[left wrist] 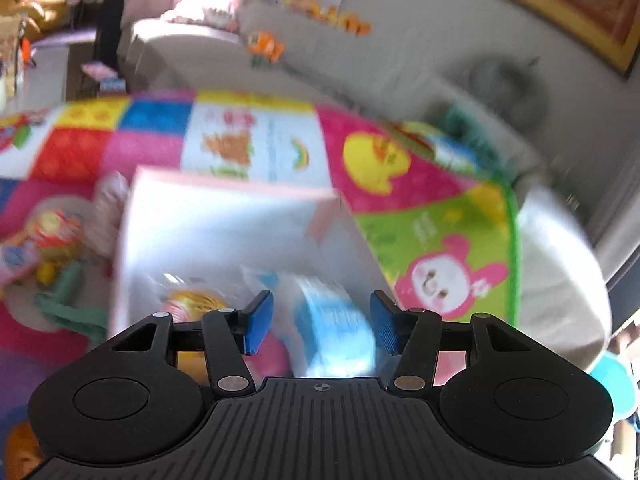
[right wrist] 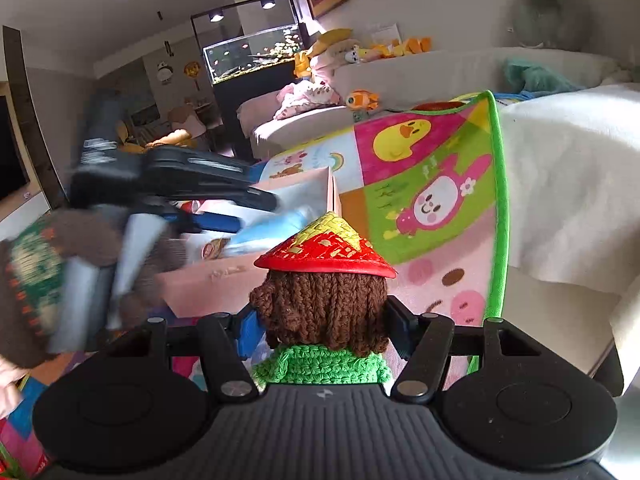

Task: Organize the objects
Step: 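Place the knitted doll into the pink box with the right tool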

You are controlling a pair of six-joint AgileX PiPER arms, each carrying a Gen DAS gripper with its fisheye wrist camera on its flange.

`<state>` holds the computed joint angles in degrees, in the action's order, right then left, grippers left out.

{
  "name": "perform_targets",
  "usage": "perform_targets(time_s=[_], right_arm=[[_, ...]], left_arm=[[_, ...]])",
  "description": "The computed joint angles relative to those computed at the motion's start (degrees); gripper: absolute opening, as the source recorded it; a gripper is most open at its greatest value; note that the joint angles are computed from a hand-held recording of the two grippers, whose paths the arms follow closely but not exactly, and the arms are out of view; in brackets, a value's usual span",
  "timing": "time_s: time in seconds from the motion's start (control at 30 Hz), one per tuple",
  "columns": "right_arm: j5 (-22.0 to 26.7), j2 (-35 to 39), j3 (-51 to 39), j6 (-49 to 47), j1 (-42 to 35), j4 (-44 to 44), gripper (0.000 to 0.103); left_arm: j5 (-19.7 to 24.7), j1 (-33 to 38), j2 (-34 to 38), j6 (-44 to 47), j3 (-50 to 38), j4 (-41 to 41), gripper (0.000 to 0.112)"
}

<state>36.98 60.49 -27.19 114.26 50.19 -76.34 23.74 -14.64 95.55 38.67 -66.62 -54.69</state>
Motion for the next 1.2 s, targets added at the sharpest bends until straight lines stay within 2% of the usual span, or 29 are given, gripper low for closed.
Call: perform_targets(time_s=[0.1, 0.23, 0.33, 0.43, 0.5, 0.6, 0.67, 0.73, 0.8, 0.9, 1.0, 1.03, 1.1, 1.13, 1.2], right_arm=[[0.04, 0.1, -1.25, -1.58, -0.96, 0.28, 0.062], [-2.42, 1.18, -5.18, -6.25, -4.4, 0.74, 0.062], [-8.79, 4.38, -11.16, -11.16, -10.15, 1.21, 0.062], [-18.68, 11.9, -21.49, -26.35, -18.31, 13.94, 0.062], [-19.85, 20.06, -30.45, -37.81, -20.34, 24.83, 0.062], [-14.11, 33.72, -45.91, -52.5, -21.09, 42.01, 0.062], [-8.09, 41.34, -55.71, -57.24, -20.84, 47.08, 0.062], [-2.45, 46.69, -62.68, -54.83, -19.02, 43.28, 0.062], [1.35, 50.71, -67.07, -53.67, -16.08, 33.51, 0.062], [7.15, 56.15, -72.78, -67.4, -11.94, 25.84, 0.062], [12.78, 60.62, -80.31, -83.91, -10.81, 30.03, 0.065], [14.88, 61.19, -82.02, -86.67, -10.51, 31.27, 0.073], [14.46, 58.94, -80.17, -86.33, -10.38, 31.5, 0.087], [12.39, 56.87, -77.43, -85.07, -10.83, 31.99, 0.088], [11.43, 55.1, -76.23, -85.46, -12.36, 37.16, 0.088]], left_arm=[[4.01, 6.81, -6.79, 17.19, 7.21, -13.28, 0.058], [7.91, 17.23, -16.11, 40.1, 19.18, -24.04, 0.058], [13.29, 27.77, -18.42, 56.78, 27.51, -32.22, 0.058], [18.11, 36.74, -16.2, 64.53, 31.99, -35.66, 0.058], [22.45, 41.98, -12.96, 64.65, 32.38, -34.27, 0.057], [29.01, 47.64, -8.56, 67.49, 32.82, -34.38, 0.056], [32.79, 50.44, -6.16, 71.2, 33.64, -35.25, 0.056], [36.6, 53.14, -4.15, 71.53, 33.12, -33.58, 0.055], [40.52, 54.77, -2.42, 72.84, 32.91, -34.35, 0.055], [42.35, 55.64, -1.02, 71.97, 32.34, -33.81, 0.055], [43.8, 56.51, -0.1, 71.42, 31.89, -33.44, 0.054], [44.14, 56.7, 0.05, 71.4, 31.88, -33.52, 0.054], [44.67, 56.92, 0.64, 71.34, 31.59, -33.59, 0.054], [44.79, 56.98, 0.84, 71.02, 31.36, -33.33, 0.054], [44.63, 56.76, 1.23, 69.95, 30.83, -32.98, 0.054]])
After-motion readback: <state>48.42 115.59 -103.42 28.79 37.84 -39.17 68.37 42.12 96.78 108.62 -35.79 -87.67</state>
